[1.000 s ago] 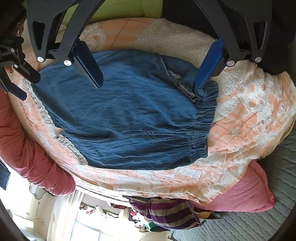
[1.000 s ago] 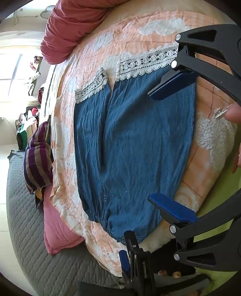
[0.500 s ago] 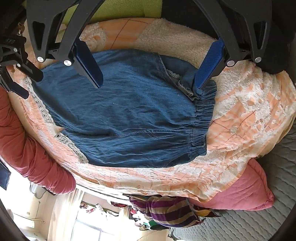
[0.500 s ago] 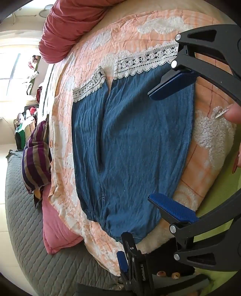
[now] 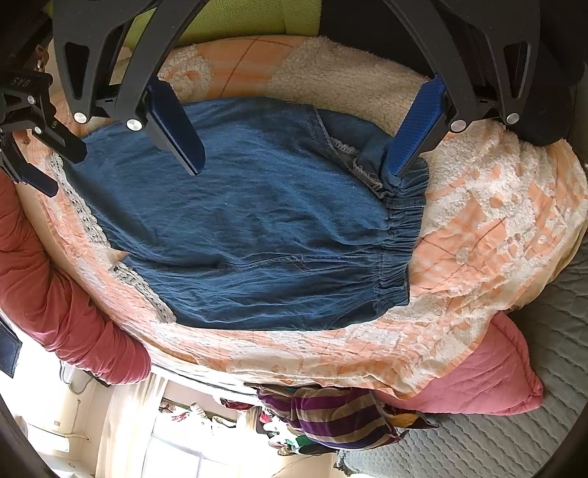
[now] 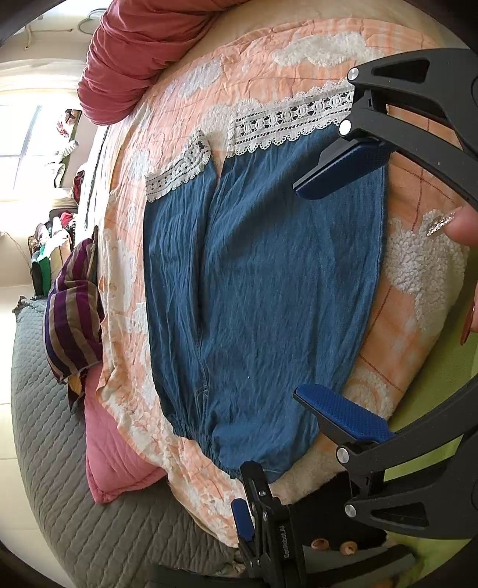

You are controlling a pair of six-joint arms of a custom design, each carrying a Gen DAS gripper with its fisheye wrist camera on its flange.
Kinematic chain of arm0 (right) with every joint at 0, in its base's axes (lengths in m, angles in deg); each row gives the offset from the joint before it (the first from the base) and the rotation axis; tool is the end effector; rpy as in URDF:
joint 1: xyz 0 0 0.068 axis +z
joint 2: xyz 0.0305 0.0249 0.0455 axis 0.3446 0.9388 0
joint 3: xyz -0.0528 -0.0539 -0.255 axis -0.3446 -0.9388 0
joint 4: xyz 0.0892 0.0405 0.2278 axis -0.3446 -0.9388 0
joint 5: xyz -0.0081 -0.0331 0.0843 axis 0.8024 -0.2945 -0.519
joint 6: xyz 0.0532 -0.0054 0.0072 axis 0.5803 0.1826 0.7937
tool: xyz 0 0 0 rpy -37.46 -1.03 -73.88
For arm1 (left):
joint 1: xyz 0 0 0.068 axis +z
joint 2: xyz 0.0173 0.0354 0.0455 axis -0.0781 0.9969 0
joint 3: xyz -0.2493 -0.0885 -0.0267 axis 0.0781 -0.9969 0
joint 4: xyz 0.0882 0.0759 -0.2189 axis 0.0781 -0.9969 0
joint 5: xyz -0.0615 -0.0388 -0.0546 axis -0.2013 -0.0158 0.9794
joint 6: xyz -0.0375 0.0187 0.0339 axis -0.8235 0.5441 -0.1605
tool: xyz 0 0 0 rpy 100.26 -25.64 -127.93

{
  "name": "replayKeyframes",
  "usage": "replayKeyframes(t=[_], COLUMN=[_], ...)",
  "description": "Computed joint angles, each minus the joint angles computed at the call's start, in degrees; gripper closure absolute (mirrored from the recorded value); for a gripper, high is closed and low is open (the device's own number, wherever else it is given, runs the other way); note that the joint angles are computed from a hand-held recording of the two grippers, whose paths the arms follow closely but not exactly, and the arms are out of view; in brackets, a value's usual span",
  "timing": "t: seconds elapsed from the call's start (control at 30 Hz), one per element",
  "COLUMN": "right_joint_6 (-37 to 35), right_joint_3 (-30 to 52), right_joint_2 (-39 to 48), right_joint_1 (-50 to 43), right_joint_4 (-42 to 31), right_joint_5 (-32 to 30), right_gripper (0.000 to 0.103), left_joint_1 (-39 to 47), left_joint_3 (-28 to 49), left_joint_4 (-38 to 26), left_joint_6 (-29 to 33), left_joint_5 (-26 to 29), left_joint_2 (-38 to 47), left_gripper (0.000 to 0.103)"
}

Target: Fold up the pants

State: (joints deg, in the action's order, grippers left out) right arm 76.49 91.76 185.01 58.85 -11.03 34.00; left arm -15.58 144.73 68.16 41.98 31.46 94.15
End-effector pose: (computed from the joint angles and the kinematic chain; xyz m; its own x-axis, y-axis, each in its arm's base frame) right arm 0.2957 0.2272 0.2045 -0.6735 -0.1891 -0.7146 -0.3199 0.9461 0.0512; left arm 0.3064 -0.0564 0.2204 -0.7547 -0.1124 -0.6463 -0.0700 0.9934 -0.0909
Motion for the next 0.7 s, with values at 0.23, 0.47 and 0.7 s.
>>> replayKeyframes(t=[0.23, 0.47, 0.7], right_joint_6=[-0.01, -0.15, -0.06], right_joint_3=[0.18, 0.15, 0.14], right_joint_2=[0.05, -0.02, -0.02], right_joint_1=[0.09, -0.06, 0.00], right_joint_4=[-0.08, -0.06, -0.07], right_joint_5=[-0.16, -0.27, -0.19], right_gripper=[0.008, 0.008, 0.008], left_joint_1=[-0.04, -0.07, -0.10], left_joint_3=[0.03, 0.23, 0.39], left_joint_4=[-0.03, -0.16, -0.30], left_joint_6=[-0.06, -0.07, -0.05], left_joint_5=[-0.17, -0.25, -0.34], left_joint_2=[0.00, 0.01, 0.05], left_gripper=[0.004, 0.004, 0.004])
